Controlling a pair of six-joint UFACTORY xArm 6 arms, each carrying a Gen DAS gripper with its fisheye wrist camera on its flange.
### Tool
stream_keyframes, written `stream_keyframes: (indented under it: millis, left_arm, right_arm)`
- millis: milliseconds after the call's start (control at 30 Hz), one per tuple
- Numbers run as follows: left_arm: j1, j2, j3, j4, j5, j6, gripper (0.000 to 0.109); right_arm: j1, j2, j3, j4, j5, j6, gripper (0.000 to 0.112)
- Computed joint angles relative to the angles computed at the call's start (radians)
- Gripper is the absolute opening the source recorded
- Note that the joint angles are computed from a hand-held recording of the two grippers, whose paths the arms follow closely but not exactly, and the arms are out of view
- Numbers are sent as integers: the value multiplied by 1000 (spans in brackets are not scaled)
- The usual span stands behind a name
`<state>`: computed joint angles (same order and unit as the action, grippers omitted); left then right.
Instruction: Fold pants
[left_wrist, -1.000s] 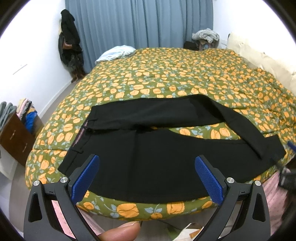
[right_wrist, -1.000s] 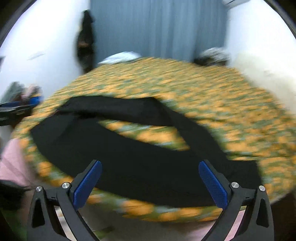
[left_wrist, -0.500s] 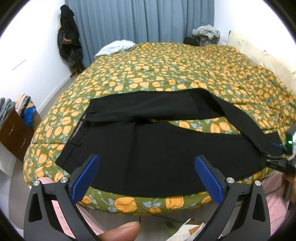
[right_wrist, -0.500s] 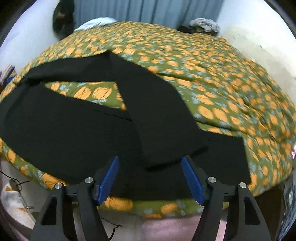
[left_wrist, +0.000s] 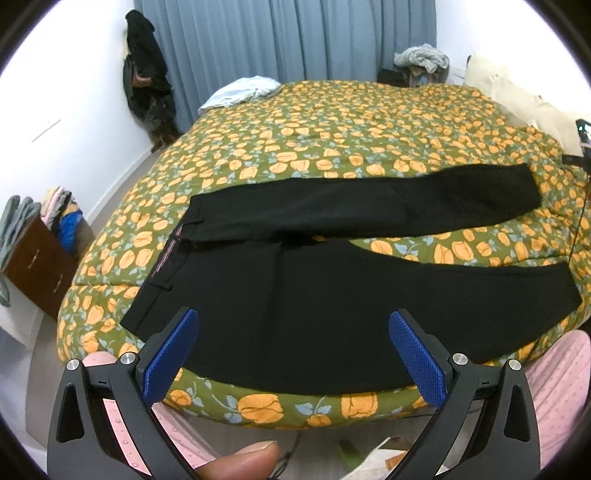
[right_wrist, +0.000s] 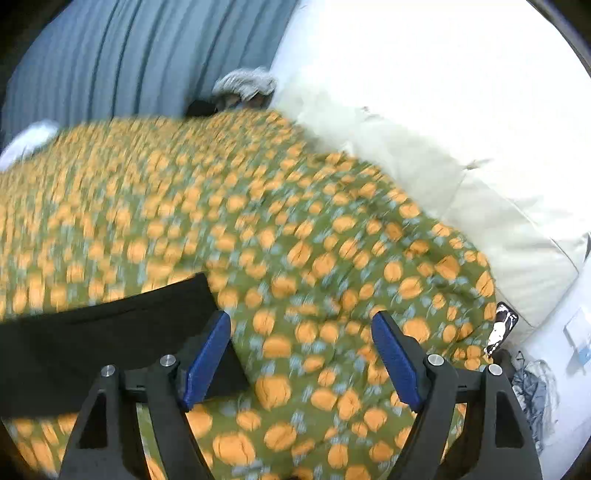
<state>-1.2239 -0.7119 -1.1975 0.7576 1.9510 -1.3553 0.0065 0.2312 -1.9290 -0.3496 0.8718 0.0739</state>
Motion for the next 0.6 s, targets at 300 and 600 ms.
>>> stream_keyframes:
  millis: [300,600]
  left_arm:
    - [170,12,43,-108,-153,134,103]
    - [206,20,11,-113,-54,106,103]
  right_arm:
    - [368,-215,497,901,51,-525,79]
    - [545,175,124,1180,363,-628,79]
